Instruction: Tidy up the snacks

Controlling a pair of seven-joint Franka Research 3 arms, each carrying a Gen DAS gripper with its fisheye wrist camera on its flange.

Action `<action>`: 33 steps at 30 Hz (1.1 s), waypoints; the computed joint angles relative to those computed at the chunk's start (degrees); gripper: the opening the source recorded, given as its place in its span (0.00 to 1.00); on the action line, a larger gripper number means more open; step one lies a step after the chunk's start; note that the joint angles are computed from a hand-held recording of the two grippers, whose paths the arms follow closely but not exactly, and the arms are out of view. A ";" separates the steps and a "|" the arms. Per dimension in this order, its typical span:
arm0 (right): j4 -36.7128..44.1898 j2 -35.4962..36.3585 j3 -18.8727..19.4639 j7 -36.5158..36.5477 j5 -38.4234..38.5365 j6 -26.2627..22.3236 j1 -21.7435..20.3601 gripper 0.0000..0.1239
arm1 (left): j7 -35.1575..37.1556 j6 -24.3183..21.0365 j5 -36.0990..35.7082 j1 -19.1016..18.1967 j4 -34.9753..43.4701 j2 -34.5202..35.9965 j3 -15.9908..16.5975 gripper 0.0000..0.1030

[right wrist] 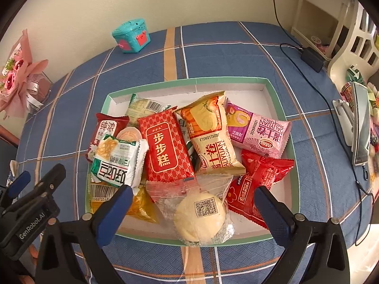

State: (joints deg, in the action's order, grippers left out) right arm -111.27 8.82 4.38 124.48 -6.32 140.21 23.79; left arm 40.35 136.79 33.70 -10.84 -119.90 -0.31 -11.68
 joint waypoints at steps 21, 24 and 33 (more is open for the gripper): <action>-10.29 -8.25 2.85 3.56 -2.68 4.86 0.62 0.83 | -2.16 -3.34 -0.71 0.78 -12.34 -13.08 -0.92 0.94; -11.20 -9.27 3.27 5.60 -4.60 5.75 0.41 0.83 | -2.35 -2.95 -1.93 1.39 -14.20 -14.73 -0.86 0.94; -11.82 -10.17 4.00 6.04 -5.18 7.32 -0.19 0.83 | -3.44 -1.57 -1.48 2.66 -15.22 -16.28 -1.42 0.94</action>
State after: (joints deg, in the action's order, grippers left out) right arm -123.09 -1.35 8.39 130.52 -11.50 147.53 23.61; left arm 36.91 135.23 32.22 -8.18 -135.11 -16.59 -13.10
